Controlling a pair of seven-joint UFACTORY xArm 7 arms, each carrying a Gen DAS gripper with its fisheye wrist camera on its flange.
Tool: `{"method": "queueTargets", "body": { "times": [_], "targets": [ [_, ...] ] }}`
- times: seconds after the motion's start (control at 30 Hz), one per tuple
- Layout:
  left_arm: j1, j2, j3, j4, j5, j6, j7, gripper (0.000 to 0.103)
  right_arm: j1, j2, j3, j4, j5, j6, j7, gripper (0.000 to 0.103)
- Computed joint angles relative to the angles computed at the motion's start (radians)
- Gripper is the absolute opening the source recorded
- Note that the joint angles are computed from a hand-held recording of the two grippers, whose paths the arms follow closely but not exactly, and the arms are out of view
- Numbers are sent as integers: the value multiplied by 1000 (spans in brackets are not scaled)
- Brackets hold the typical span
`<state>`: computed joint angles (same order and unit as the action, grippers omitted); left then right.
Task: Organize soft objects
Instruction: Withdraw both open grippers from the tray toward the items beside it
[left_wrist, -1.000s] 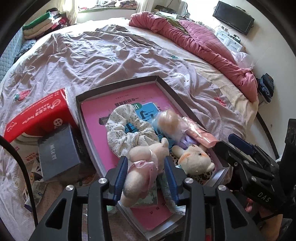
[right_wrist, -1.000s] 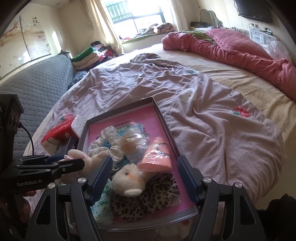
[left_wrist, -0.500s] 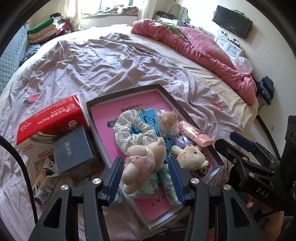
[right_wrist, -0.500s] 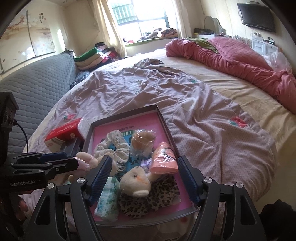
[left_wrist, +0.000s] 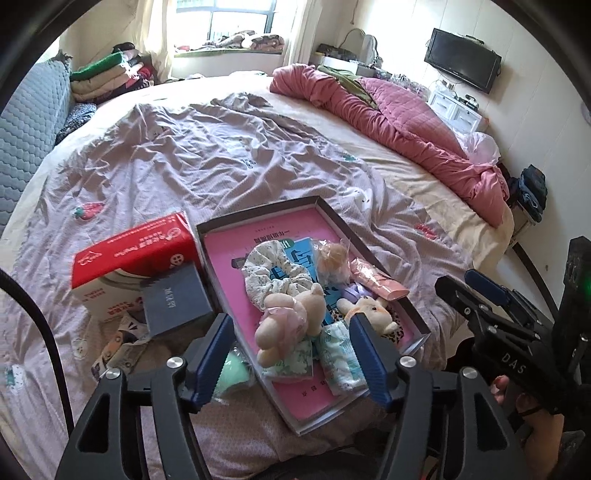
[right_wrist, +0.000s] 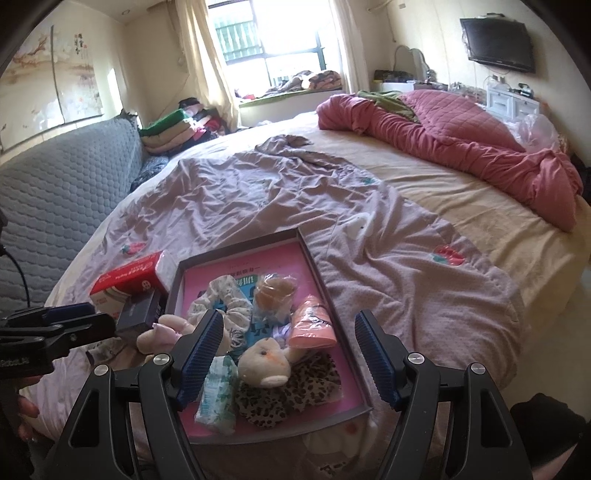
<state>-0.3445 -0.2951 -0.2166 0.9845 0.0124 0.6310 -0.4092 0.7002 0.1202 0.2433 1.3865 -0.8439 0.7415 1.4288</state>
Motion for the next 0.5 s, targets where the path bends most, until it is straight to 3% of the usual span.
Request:
{"method": "queueTargets", "body": {
  "times": [0.3,0.5],
  "targets": [
    [13,-113,-2,-44,14,52,-13,69,27,-15,22,61,-63,71,33,79],
    [48,-199,3,-81,33,94,-15,69,65,32,26,162,-74,87,-15,80]
  ]
}}
